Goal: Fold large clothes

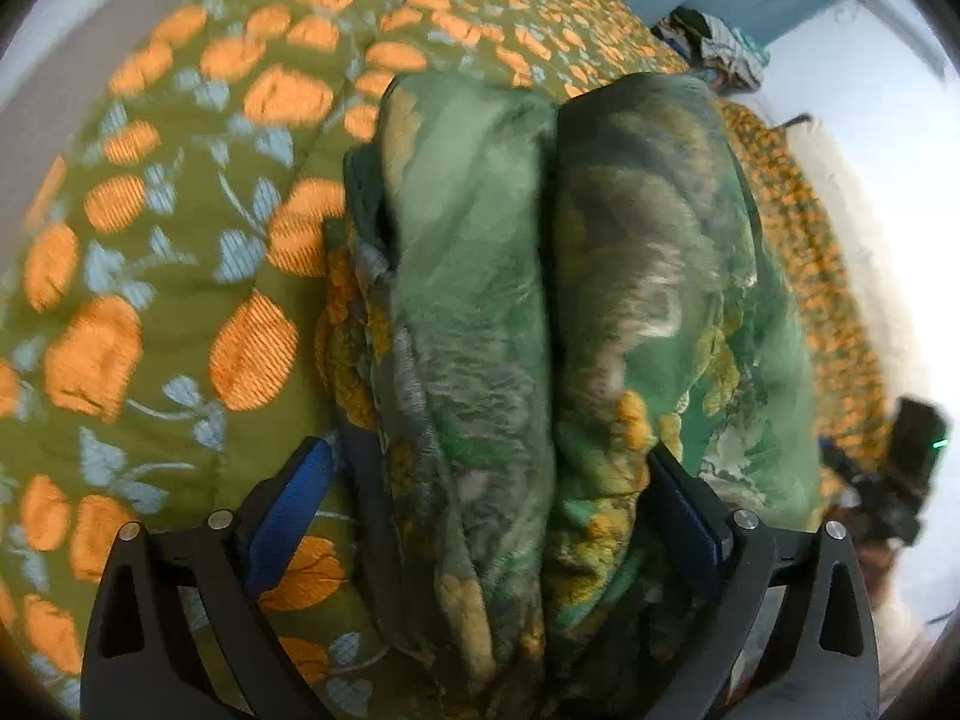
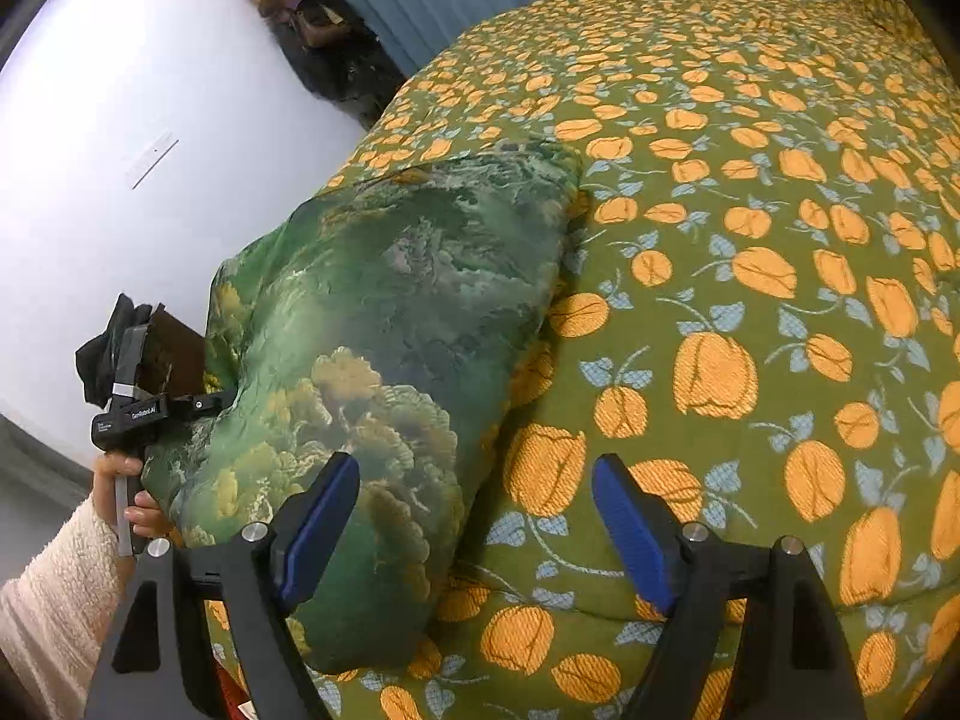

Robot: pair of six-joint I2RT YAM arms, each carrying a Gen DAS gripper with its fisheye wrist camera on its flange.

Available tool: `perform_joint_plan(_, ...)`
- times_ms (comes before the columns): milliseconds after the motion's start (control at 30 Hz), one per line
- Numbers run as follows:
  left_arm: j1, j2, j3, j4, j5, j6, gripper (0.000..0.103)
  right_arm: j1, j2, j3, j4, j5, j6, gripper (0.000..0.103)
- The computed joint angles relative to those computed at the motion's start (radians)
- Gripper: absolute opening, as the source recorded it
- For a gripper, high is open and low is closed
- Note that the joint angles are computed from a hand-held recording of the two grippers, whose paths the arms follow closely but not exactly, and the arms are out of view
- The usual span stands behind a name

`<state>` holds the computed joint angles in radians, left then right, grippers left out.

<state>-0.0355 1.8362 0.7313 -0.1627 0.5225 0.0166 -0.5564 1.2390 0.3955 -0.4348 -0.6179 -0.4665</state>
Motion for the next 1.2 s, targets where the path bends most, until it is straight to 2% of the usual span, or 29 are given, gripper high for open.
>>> perform_joint_plan(67,-0.1,-0.12,-0.061,0.048,-0.171,-0.041,0.1,-0.02,-0.114,-0.022,-0.024,-0.007,-0.07,0.082)
perform_joint_plan(167,-0.215,-0.216,-0.103,0.076,-0.373,-0.054,0.1,-0.007,-0.264,-0.053,-0.048,-0.013,-0.095,0.082)
perform_joint_plan(267,-0.281,-0.238,-0.117,0.098,-0.493,-0.054,0.1,-0.02,-0.318,-0.055,-0.098,-0.025,-0.123,0.082)
perform_joint_plan(500,-0.296,-0.268,-0.151,0.113,-0.55,-0.04,0.1,-0.059,-0.39,-0.079,-0.173,-0.045,-0.153,0.082)
perform_joint_plan(733,-0.319,-0.27,-0.137,0.092,-0.575,-0.056,0.1,-0.061,-0.411,-0.096,-0.186,-0.041,-0.171,0.082)
perform_joint_plan(800,-0.297,-0.264,-0.129,0.079,-0.533,-0.052,0.1,-0.058,-0.408,-0.097,-0.18,-0.038,-0.168,0.082)
perform_joint_plan(833,-0.264,-0.251,-0.115,0.063,-0.477,-0.046,0.1,-0.059,-0.399,-0.094,-0.174,-0.034,-0.165,0.082)
perform_joint_plan(967,-0.044,-0.092,-0.007,-0.039,-0.098,-0.003,0.1,-0.104,-0.3,-0.062,-0.152,-0.055,-0.179,0.082)
perform_joint_plan(1067,0.025,0.016,0.044,-0.074,0.063,0.037,0.101,-0.145,-0.104,0.004,-0.137,-0.105,-0.18,0.082)
perform_joint_plan(1200,0.04,0.125,0.093,-0.077,0.179,0.047,0.103,-0.118,0.257,0.108,-0.073,-0.164,-0.137,0.082)
